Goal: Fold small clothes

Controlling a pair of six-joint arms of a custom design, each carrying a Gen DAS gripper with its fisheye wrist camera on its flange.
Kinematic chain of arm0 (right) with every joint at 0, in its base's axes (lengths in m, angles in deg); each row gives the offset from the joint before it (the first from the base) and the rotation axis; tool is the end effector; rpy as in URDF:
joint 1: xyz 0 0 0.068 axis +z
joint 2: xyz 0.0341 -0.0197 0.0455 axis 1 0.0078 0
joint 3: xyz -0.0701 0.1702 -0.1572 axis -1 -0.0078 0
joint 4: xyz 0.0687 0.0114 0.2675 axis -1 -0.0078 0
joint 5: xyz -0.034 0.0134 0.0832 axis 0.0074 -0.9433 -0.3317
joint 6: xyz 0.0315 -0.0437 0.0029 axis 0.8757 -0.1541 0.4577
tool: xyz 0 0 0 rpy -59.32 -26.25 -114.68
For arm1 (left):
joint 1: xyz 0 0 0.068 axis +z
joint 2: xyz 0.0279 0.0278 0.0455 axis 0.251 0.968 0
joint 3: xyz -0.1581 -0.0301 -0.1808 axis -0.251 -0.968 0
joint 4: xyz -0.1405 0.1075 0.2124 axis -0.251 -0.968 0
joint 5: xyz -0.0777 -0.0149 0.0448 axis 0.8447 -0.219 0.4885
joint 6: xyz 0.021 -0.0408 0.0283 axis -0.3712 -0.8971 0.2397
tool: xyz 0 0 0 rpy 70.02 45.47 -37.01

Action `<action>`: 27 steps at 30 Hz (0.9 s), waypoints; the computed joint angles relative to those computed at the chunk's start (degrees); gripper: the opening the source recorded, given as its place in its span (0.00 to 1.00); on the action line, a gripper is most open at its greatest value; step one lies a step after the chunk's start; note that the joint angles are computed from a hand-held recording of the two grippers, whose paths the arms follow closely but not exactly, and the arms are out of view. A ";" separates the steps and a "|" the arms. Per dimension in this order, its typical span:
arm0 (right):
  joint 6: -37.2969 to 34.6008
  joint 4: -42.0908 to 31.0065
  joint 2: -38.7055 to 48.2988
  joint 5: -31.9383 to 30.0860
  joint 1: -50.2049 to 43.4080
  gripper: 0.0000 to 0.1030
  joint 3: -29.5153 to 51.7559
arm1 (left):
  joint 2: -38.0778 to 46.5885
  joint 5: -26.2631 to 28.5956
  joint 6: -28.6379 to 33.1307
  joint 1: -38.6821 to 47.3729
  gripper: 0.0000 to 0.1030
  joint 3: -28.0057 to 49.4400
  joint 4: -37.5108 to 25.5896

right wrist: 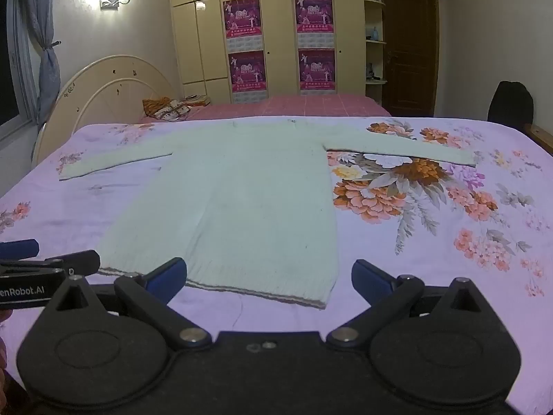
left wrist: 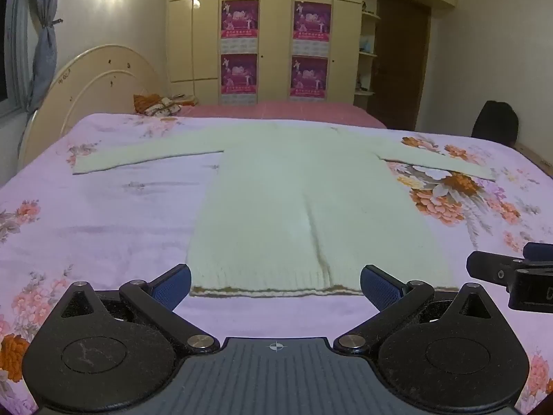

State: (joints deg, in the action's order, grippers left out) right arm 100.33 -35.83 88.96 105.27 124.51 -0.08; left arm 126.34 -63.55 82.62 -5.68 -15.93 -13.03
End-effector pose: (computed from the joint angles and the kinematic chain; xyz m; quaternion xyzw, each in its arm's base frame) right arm 0.1659 0.0857 0.2160 0.2196 0.8615 -0.0781 0.4511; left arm 0.2864 -0.1124 0.2054 0.2355 0.8567 -0.1401 0.4370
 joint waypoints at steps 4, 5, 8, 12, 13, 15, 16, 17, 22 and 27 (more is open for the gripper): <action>-1.33 1.48 0.36 -0.81 -0.75 0.99 -0.29 | 1.37 -3.33 -0.20 -2.12 1.00 1.98 -0.96; -1.51 1.77 0.53 -0.91 -0.78 0.99 -0.30 | 1.34 -2.60 -0.18 -1.41 1.00 2.04 -0.90; -1.98 2.46 0.92 -1.07 -0.85 0.99 -0.25 | 0.58 -3.21 -0.12 -1.53 1.00 0.52 0.59; -2.66 3.73 -0.05 -1.54 -1.20 0.99 -1.54 | 1.24 -3.49 -0.28 -1.67 1.00 0.89 0.60; -1.85 3.28 0.59 -1.05 -0.40 0.99 -1.03 | 1.20 -3.38 -0.30 -1.55 1.00 0.84 0.65; -3.96 4.09 -0.12 -2.60 -2.27 0.99 -1.26 | 1.25 -3.18 -0.28 -1.48 1.00 0.82 0.73; -4.06 4.14 -0.14 -2.67 -2.33 0.99 -1.28 | 1.17 -3.33 -0.33 -1.59 1.00 0.67 0.91; -3.68 4.02 0.61 -2.19 -1.81 0.99 -0.84 | 1.21 -3.48 -0.36 -1.68 1.00 0.63 1.06; -3.95 4.29 0.67 -1.81 -1.74 0.99 -0.67 | 1.22 -3.06 -0.26 -1.21 1.00 0.92 1.05; -4.05 4.49 1.32 -1.73 -1.50 0.99 -0.08 | 1.02 -2.64 0.08 -0.66 1.00 1.09 0.77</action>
